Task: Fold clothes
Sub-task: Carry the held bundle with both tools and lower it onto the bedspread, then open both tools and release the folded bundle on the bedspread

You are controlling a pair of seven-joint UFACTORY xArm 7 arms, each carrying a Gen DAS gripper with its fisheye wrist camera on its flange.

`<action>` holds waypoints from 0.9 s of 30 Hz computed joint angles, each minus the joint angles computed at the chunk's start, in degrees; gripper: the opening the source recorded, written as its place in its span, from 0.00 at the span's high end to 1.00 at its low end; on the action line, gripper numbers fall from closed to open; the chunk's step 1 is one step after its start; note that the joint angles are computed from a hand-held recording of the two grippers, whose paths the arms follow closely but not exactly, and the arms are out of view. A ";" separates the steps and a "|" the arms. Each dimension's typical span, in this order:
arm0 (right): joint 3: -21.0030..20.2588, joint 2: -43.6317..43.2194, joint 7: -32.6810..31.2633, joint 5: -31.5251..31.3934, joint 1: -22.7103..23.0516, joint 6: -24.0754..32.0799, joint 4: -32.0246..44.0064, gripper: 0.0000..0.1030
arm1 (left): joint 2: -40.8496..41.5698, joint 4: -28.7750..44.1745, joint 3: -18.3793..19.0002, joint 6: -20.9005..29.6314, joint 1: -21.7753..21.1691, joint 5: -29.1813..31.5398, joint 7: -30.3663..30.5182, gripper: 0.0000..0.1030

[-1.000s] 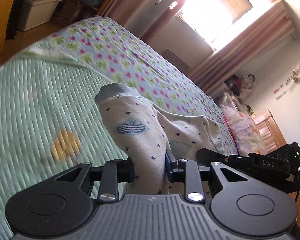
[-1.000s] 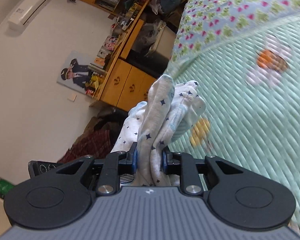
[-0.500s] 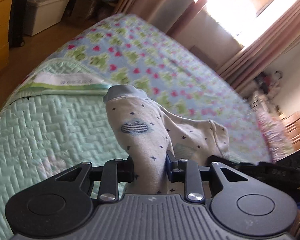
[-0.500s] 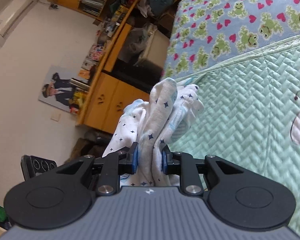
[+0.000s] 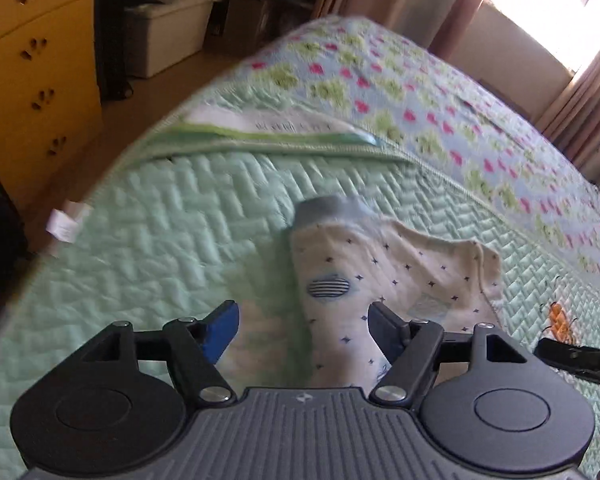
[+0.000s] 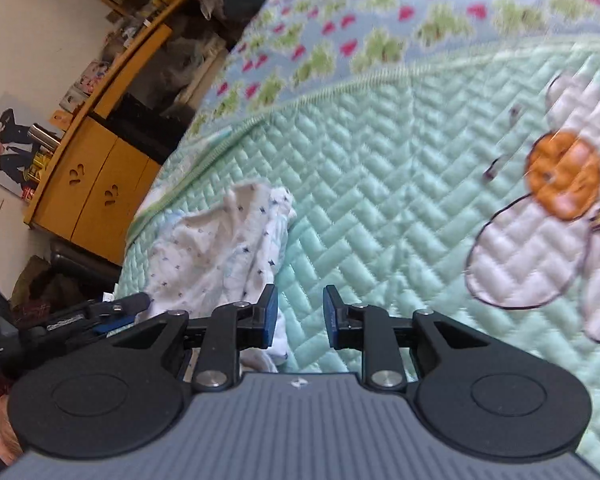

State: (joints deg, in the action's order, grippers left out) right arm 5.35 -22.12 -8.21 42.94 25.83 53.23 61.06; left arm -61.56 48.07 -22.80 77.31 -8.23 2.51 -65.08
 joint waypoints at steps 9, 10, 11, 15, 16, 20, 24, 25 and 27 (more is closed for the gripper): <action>7.89 -1.02 5.24 -21.02 -0.38 9.50 14.35 0.71 | 17.89 26.92 -11.73 22.83 5.97 5.04 4.74 0.20; 9.11 -0.28 7.27 -23.87 -0.58 11.69 16.73 0.71 | 22.19 31.43 -14.17 27.36 6.79 6.00 5.62 0.19; 10.18 0.80 9.26 -26.17 -0.65 13.70 19.17 0.70 | 25.08 34.84 -15.66 30.51 7.19 6.43 5.37 0.19; 12.47 4.60 16.28 -31.02 0.05 20.85 27.52 0.65 | 32.22 45.28 -18.88 37.70 7.92 7.58 1.85 0.17; 12.89 5.23 17.16 -32.08 0.35 21.75 29.09 0.65 | 33.73 47.79 -20.02 39.30 8.23 8.70 0.93 0.14; 14.26 8.35 19.72 -35.62 1.72 26.03 35.51 0.63 | 39.90 56.87 -24.88 44.47 9.14 12.09 -3.35 0.10; 14.77 10.63 21.39 -37.67 3.05 28.76 39.87 0.62 | 45.09 63.17 -28.30 47.74 8.90 14.52 -7.55 0.10; 14.87 11.13 21.69 -38.01 3.41 29.37 40.79 0.62 | 46.06 64.15 -28.88 48.44 8.63 15.26 -8.32 0.10; 15.07 11.90 22.31 -38.89 4.07 30.43 42.20 0.62 | 48.49 66.42 -30.89 50.58 8.18 17.47 -9.96 0.10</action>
State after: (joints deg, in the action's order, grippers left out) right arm 20.42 -10.21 14.10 4.05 29.90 83.66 103.26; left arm -13.07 114.49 -53.69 127.89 -0.05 19.98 -75.04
